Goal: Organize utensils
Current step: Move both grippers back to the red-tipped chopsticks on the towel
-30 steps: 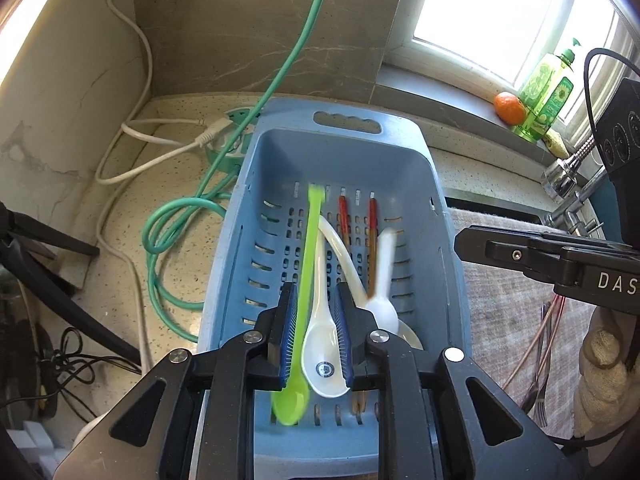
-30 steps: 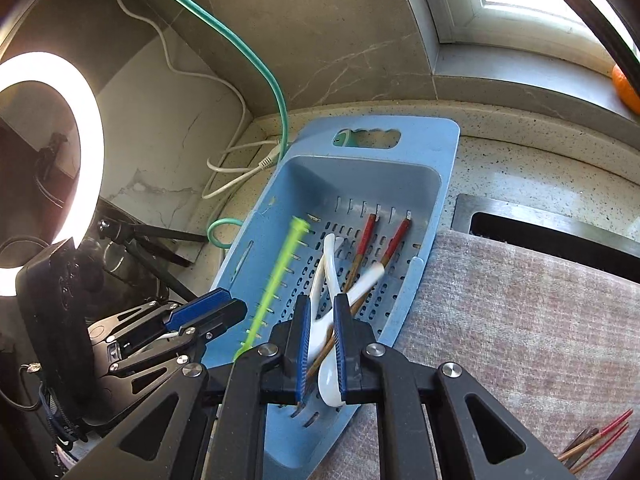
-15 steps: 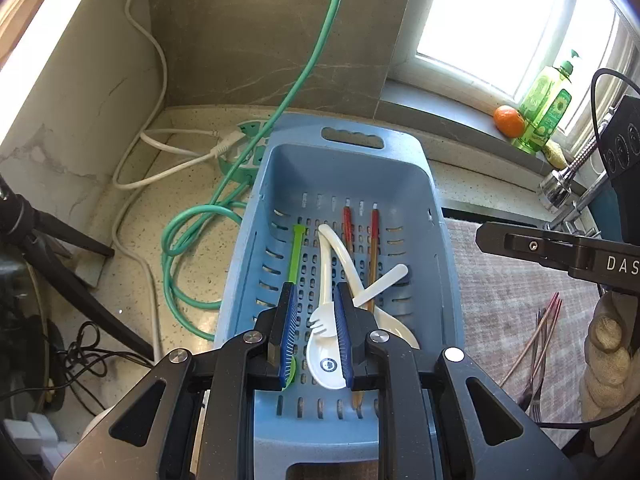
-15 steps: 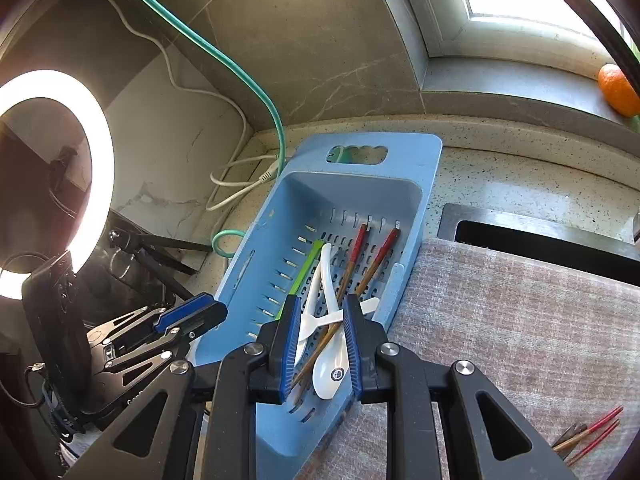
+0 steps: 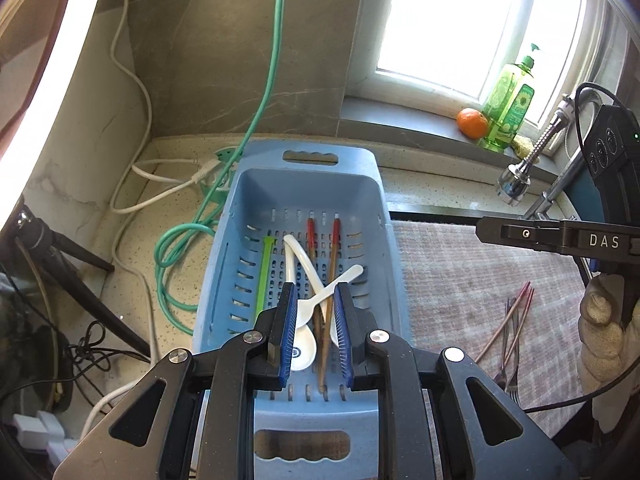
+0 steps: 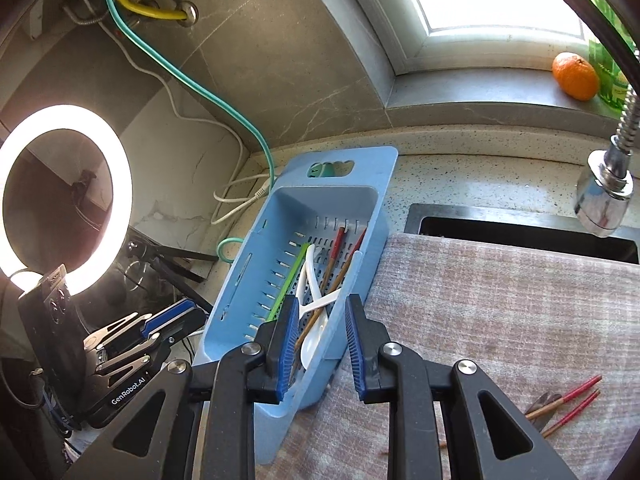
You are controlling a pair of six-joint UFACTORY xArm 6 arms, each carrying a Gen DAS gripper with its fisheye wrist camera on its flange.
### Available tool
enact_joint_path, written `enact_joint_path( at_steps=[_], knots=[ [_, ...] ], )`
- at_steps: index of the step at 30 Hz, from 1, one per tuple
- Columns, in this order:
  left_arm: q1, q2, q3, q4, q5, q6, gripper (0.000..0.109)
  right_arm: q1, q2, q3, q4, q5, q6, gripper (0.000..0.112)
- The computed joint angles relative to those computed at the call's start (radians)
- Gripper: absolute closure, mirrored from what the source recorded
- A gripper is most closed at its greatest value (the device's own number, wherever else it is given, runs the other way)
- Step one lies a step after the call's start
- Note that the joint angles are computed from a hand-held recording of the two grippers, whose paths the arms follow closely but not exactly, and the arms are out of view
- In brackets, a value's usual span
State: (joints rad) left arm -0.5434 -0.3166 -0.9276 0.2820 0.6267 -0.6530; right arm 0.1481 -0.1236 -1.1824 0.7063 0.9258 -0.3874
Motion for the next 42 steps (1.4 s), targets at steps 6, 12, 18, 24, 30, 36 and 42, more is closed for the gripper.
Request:
enact_joint_path(
  at_steps=[6, 12, 18, 24, 30, 36, 42],
  knots=[
    [-0.059, 0.011, -0.02, -0.002, -0.016, 0.005, 0.091, -0.1, -0.082, 0.053, 0.014, 0.02, -0.043, 0.082],
    [-0.127, 0.057, -0.064, -0.017, -0.029, 0.042, 0.091, -0.217, -0.152, 0.103, 0.008, 0.058, -0.062, 0.081],
    [-0.201, 0.132, -0.111, -0.081, -0.046, 0.116, 0.091, -0.346, -0.191, 0.152, 0.016, 0.108, -0.056, 0.081],
    [-0.257, 0.215, -0.157, -0.155, -0.034, 0.214, 0.091, -0.44, -0.208, 0.228, -0.003, 0.122, -0.035, 0.081],
    [-0.283, 0.289, -0.214, -0.232, -0.014, 0.324, 0.091, -0.472, -0.192, 0.281, -0.012, 0.131, -0.01, 0.081],
    [-0.298, 0.387, -0.309, -0.279, 0.032, 0.417, 0.091, -0.452, -0.16, 0.314, -0.012, 0.123, 0.023, 0.082],
    [-0.308, 0.489, -0.411, -0.299, 0.089, 0.478, 0.091, -0.41, -0.128, 0.324, -0.012, 0.105, 0.057, 0.085]
  ],
)
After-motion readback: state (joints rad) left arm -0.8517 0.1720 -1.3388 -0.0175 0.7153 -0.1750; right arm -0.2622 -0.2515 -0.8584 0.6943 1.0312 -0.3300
